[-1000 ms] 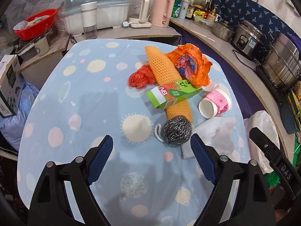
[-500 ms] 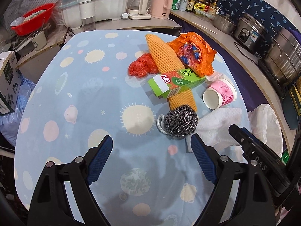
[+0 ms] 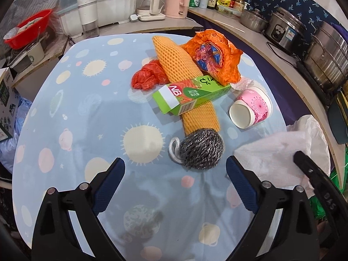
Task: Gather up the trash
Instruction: 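Grasp the steel wool scrubber with the left gripper while the right grasps the white paper towel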
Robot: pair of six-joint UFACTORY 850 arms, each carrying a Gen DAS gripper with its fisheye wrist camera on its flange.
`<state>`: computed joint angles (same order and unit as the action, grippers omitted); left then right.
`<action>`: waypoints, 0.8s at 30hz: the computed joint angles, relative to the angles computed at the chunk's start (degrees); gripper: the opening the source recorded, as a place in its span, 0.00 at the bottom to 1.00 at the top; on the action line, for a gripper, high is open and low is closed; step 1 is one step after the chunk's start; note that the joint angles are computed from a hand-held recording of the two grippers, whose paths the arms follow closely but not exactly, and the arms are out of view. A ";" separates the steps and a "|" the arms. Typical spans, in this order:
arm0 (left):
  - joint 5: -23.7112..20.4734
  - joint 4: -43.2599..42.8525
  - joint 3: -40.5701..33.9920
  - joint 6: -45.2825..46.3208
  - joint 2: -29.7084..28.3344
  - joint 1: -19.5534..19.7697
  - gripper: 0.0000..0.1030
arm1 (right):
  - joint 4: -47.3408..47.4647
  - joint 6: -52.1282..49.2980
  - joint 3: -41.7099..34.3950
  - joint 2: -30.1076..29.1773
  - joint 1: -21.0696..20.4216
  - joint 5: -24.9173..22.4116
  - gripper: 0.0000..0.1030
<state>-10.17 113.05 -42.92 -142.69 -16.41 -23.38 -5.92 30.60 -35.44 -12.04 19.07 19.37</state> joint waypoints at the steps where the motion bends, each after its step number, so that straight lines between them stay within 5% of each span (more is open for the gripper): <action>1: 0.30 1.12 -0.65 -0.93 -0.81 0.01 0.87 | -0.18 0.27 0.35 0.47 -0.40 0.01 0.02; 11: -0.26 -4.77 -5.89 5.59 -7.49 -1.19 0.85 | 0.41 0.18 2.78 3.29 -2.64 0.52 0.02; 21: 1.23 -10.83 -7.57 12.91 -9.08 -1.68 0.50 | 0.12 0.85 3.54 3.68 -3.29 1.04 0.02; 24: 0.67 -13.28 -7.33 15.81 -8.51 -2.24 0.48 | 0.06 1.05 3.86 4.22 -3.46 1.26 0.02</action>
<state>-9.50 99.77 -50.25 -126.88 -24.92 -25.62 -5.86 31.64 -31.58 -7.82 15.61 20.63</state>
